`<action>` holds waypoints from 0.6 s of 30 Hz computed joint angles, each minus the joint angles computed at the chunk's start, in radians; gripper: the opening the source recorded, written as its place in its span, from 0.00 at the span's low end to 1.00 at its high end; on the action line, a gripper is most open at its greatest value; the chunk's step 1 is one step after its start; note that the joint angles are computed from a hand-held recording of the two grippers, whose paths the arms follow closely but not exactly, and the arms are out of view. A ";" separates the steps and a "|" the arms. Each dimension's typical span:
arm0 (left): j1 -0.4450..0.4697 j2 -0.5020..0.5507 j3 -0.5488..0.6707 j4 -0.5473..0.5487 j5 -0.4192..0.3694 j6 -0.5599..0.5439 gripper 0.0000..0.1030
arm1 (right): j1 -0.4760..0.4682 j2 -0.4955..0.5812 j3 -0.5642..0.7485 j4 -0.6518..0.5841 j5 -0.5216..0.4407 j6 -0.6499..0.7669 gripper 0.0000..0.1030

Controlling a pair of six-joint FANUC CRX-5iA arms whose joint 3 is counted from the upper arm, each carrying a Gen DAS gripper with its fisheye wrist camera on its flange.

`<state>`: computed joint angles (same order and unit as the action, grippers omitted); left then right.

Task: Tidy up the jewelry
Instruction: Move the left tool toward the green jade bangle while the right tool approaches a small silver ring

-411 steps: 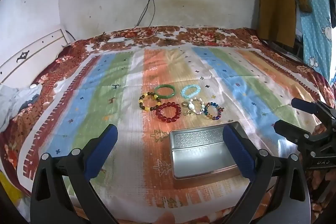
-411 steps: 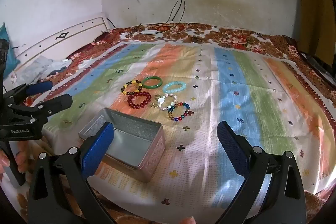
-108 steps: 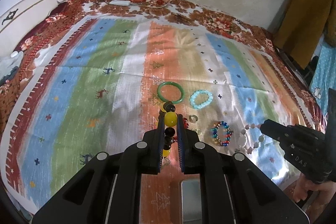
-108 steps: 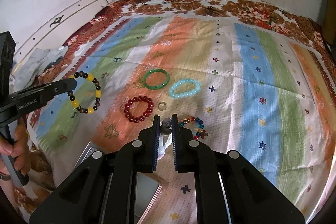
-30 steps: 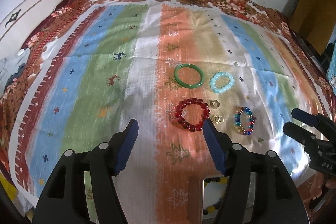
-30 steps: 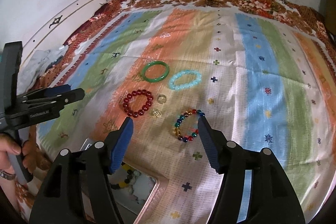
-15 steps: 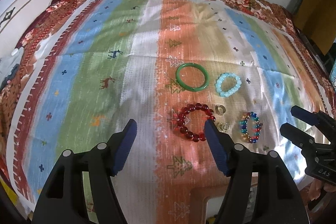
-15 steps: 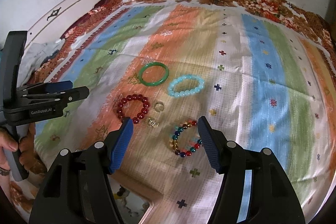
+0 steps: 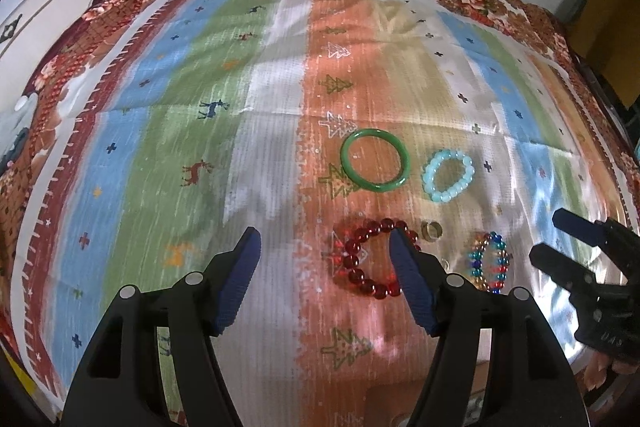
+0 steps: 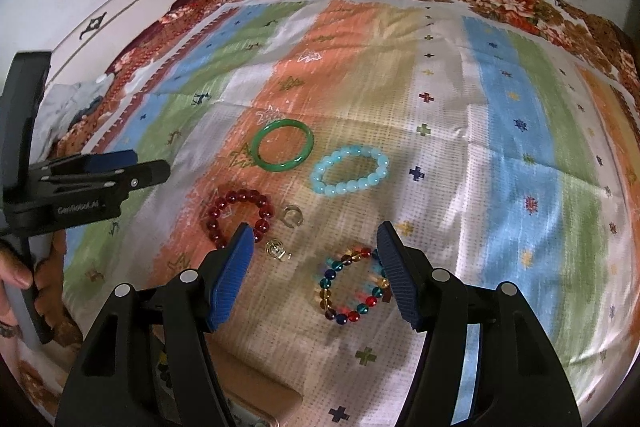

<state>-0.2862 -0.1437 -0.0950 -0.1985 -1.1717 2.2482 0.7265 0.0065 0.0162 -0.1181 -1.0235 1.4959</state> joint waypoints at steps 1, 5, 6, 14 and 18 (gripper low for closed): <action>0.004 0.004 0.001 0.003 0.002 -0.003 0.65 | 0.001 0.005 0.004 -0.002 -0.003 0.004 0.62; 0.022 0.025 0.008 0.014 0.008 -0.014 0.65 | 0.003 0.024 0.018 -0.007 -0.011 0.015 0.62; 0.026 0.031 0.010 0.014 0.007 -0.017 0.65 | 0.003 0.028 0.021 -0.008 -0.013 0.018 0.62; 0.088 0.075 0.001 0.080 0.038 -0.047 0.65 | -0.003 0.086 0.070 -0.050 -0.061 0.052 0.62; 0.110 0.096 -0.003 0.113 0.053 -0.065 0.65 | -0.014 0.118 0.099 -0.073 -0.089 0.055 0.62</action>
